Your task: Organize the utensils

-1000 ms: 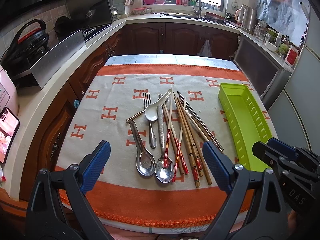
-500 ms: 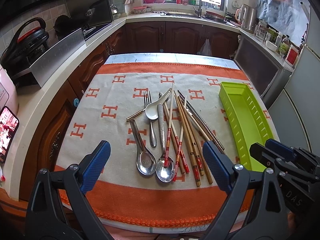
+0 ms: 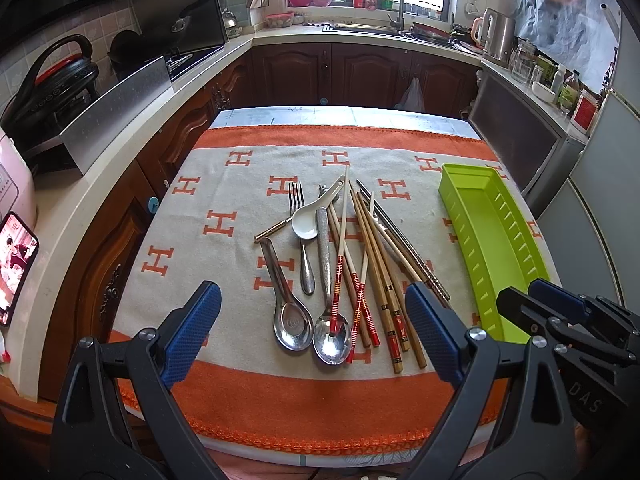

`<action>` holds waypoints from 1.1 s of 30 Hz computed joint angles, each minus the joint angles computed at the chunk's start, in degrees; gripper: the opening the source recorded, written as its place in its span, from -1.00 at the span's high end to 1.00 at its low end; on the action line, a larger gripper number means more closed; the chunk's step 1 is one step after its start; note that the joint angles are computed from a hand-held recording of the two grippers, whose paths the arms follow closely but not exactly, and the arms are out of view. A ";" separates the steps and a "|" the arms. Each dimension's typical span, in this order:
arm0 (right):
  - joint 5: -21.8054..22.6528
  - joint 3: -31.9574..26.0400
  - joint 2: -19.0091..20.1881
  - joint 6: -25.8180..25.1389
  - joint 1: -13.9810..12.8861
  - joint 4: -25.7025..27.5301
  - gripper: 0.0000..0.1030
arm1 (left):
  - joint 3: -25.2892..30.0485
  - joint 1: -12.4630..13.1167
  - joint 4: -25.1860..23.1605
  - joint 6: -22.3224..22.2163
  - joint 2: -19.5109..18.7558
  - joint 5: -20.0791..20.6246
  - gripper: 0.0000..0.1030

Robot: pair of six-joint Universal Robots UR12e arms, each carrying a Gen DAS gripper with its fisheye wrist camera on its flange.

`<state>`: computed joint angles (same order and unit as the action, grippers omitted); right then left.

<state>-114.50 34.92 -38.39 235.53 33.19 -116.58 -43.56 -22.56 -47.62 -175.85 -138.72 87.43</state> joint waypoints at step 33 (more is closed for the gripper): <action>1.29 -3.07 1.62 -1.00 -0.18 2.87 0.19 | 0.54 0.42 -0.70 0.14 -0.26 -0.74 -0.79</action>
